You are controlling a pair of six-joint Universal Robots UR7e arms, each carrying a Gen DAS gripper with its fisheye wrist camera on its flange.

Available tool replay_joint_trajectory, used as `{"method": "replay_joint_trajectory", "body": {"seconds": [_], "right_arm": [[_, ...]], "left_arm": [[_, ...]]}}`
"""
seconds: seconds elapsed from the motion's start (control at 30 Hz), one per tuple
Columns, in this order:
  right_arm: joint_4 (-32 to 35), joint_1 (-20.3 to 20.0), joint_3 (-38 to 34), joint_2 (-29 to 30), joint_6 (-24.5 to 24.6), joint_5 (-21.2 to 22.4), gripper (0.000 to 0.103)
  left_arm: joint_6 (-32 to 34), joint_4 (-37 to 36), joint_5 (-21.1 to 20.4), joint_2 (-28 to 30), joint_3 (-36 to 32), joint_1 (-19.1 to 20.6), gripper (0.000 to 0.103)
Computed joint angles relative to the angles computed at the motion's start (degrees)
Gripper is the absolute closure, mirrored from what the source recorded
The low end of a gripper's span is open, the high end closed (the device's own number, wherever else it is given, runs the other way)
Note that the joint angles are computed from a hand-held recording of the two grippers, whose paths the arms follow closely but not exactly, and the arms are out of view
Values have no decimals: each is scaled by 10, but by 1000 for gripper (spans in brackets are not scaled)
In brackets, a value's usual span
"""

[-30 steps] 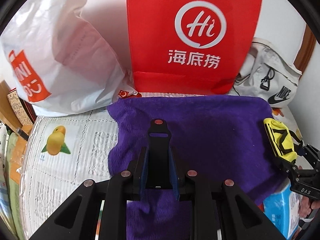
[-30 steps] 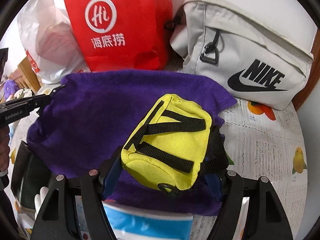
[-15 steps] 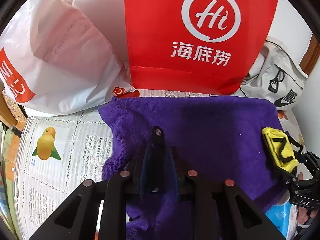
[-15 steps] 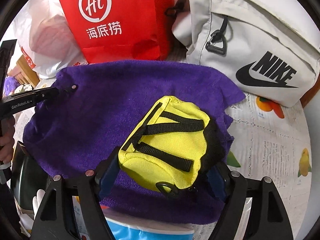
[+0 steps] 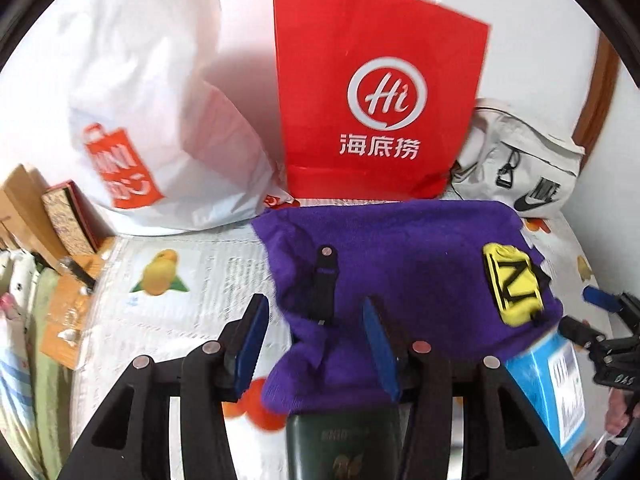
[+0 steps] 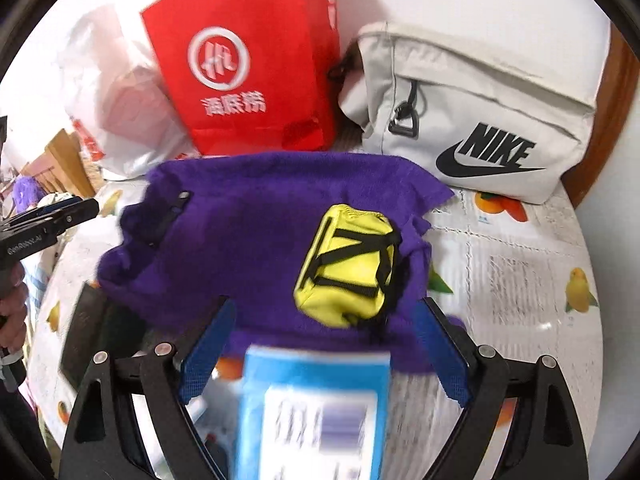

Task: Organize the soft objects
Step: 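Grasp the black watch strap with the right tool while the left tool reaches the white sponge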

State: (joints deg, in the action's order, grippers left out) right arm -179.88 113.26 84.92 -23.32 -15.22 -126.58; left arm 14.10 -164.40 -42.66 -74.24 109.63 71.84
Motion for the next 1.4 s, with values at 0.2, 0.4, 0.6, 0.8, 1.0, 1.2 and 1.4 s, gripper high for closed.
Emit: {"method": "replay_joint_trajectory", "body": {"seconds": [0.2, 0.4, 0.6, 0.8, 1.0, 1.2, 1.4], "right_arm": [[-115, 32, 105, -35, 13, 14, 13], [-161, 53, 191, -57, 43, 42, 13], [-231, 64, 255, -46, 38, 44, 13], [-258, 68, 300, -39, 43, 46, 13], [-275, 63, 325, -26, 51, 50, 13], [-281, 60, 339, -21, 68, 28, 13], [-275, 57, 338, -17, 79, 11, 13]], "left_arm": [[-36, 25, 8, -87, 87, -32, 56], [-107, 91, 4, -172, 159, -51, 56], [-137, 111, -4, -232, 229, -60, 56], [-138, 122, -4, -284, 291, -70, 48], [-119, 98, -49, -313, 333, -45, 35], [-74, 69, -69, -323, 363, -24, 35], [1, 8, -98, -294, 376, 4, 35]]}}
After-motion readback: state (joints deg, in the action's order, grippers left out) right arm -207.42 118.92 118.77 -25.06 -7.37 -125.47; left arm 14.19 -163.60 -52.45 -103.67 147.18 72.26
